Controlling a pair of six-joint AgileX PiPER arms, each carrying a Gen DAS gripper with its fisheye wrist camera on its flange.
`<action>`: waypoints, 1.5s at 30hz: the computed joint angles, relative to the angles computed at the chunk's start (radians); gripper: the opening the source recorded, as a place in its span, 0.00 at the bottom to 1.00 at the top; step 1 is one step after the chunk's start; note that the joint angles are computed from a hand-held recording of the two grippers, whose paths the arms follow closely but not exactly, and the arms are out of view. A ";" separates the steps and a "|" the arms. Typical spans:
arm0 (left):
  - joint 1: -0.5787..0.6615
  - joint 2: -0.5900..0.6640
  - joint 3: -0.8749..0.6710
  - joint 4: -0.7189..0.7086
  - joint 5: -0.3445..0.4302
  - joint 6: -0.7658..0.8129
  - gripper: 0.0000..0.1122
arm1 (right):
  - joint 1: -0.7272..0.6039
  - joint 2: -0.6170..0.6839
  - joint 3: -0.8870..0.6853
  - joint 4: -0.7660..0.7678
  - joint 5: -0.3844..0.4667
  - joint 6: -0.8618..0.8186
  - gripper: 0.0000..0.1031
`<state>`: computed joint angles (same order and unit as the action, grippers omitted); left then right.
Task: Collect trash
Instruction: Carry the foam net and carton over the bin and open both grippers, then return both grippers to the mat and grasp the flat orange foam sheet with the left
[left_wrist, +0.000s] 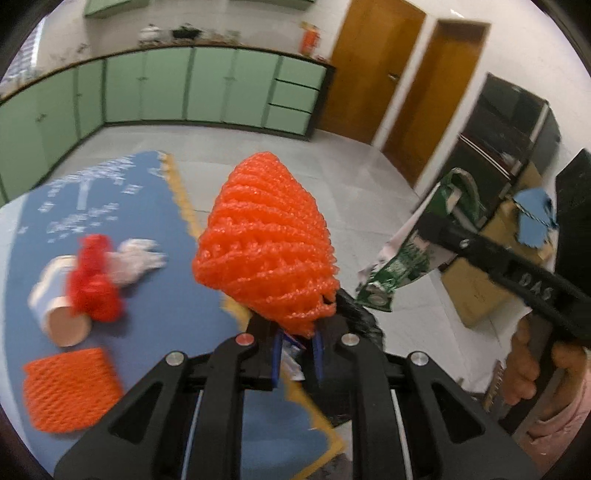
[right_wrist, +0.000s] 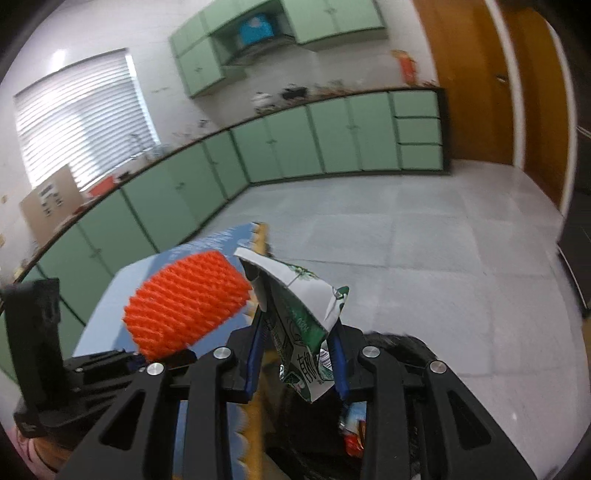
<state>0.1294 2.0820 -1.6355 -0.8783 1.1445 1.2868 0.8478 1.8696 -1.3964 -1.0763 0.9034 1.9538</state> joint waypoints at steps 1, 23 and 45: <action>-0.004 0.002 0.004 0.005 0.004 0.006 0.14 | 0.000 -0.007 0.020 0.003 0.006 0.016 0.31; 0.030 -0.047 0.057 -0.043 -0.130 0.044 0.52 | -0.005 -0.002 0.055 -0.009 0.053 0.079 0.75; 0.310 0.248 -0.310 0.151 -0.273 -0.208 0.70 | 0.004 0.618 -0.964 0.264 0.035 -0.575 0.86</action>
